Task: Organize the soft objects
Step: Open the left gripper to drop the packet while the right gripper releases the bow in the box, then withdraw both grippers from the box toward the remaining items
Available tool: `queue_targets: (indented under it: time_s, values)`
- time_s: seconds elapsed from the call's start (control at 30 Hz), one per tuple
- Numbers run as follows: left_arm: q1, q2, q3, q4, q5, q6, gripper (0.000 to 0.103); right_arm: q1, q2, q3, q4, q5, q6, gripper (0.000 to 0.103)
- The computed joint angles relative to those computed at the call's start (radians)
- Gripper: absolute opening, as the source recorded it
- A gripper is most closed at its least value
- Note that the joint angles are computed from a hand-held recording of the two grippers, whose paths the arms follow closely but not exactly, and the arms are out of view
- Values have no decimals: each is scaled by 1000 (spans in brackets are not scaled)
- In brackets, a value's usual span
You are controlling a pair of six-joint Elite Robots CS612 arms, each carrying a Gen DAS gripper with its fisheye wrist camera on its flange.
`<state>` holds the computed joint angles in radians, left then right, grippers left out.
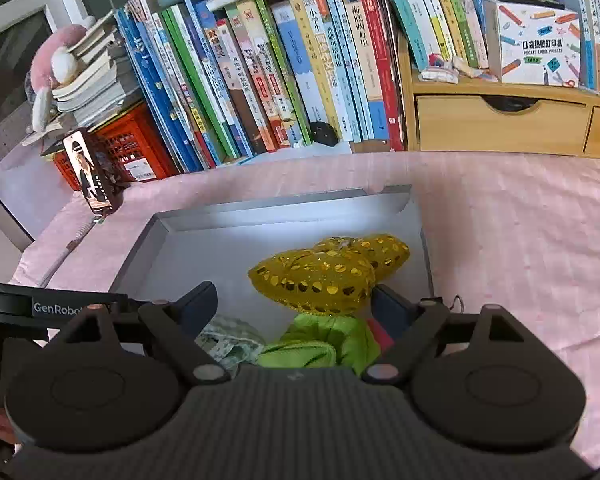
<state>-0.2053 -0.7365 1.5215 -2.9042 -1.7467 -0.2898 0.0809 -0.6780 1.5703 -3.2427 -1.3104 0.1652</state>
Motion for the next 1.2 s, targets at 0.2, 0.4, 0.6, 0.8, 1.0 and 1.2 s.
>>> queue_targets:
  time_s: [0.2,0.4,0.6,0.8,1.0,1.2]
  values:
    - [0,-28,46,-56,-9,19,92,-2,-22,44,-58,12,-9,91]
    - [1,-60,108,-130,-32,49,92,-2,-51,103,-143,16,-27,91]
    - [-6,-95,185,-237,-37,108,94,0,-77,167,-242,19,-45,92]
    - [-13,-123,263,-351,-39,160,95,1,-98,233,-360,10,-58,93]
    - [-20,-137,332,-465,-55,195,96,2,-109,294,-473,-14,-74,96]
    - [-33,-138,400,-603,-52,229,98,1,-108,341,-570,-51,-65,98]
